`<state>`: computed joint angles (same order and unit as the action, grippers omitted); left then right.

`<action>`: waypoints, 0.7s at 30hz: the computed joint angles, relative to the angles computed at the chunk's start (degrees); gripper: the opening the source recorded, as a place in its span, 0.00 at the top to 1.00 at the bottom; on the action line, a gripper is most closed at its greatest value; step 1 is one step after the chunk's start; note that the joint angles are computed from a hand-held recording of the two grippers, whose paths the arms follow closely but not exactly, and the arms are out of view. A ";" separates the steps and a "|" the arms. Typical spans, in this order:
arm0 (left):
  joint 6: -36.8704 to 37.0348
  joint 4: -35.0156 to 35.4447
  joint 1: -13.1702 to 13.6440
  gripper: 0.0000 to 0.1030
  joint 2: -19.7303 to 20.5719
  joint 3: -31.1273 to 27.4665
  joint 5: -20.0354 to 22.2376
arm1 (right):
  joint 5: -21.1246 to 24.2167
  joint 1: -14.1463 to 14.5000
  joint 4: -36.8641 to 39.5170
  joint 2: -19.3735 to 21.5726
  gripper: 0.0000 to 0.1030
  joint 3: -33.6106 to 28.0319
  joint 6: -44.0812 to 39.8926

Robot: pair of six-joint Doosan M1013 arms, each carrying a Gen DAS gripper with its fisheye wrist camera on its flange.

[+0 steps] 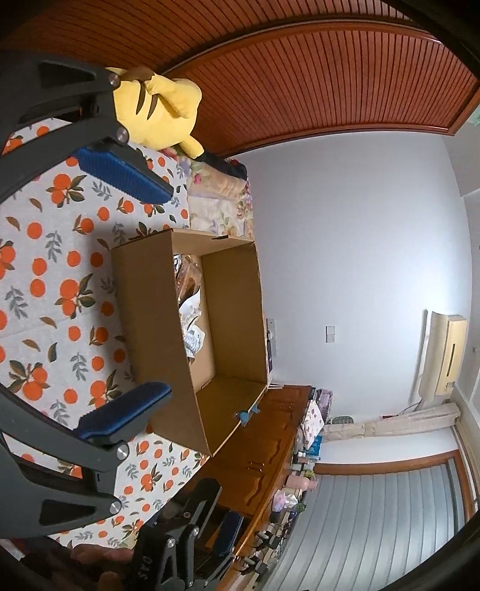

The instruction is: Organize snacks

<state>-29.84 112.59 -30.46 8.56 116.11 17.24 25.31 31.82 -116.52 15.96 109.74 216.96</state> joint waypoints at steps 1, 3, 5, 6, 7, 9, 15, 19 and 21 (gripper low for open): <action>0.07 -0.05 -0.24 0.05 -0.42 0.38 0.24 | 0.25 0.09 -0.11 -0.17 0.08 0.23 0.15; -0.55 0.39 -0.66 0.05 -1.02 1.02 0.96 | 1.23 0.52 -0.17 -0.70 0.08 0.85 0.52; -1.55 1.10 -0.90 0.05 -1.79 1.73 0.93 | 1.81 0.86 -0.17 -1.30 0.08 1.47 0.80; -2.19 1.68 -0.99 0.05 -2.12 2.10 0.89 | 2.02 0.95 -0.09 -1.51 0.08 1.66 0.78; -2.59 2.04 -1.15 0.05 -2.43 2.46 1.12 | 2.44 1.19 -0.10 -1.83 0.08 2.01 0.90; -3.34 2.64 -1.48 0.05 -3.00 3.17 1.84 | 3.22 1.53 -0.13 -2.36 0.08 2.58 1.16; -3.15 2.49 -2.55 0.05 -4.43 4.82 3.80 | 5.27 2.64 -0.61 -3.74 0.08 4.51 2.92; -5.07 3.91 -2.52 0.05 -5.00 5.55 3.58 | 6.97 3.48 -0.36 -4.25 0.08 5.42 2.60; -4.99 3.81 -2.66 0.05 -5.07 5.73 4.04 | 7.46 3.88 -0.38 -4.51 0.08 5.89 2.87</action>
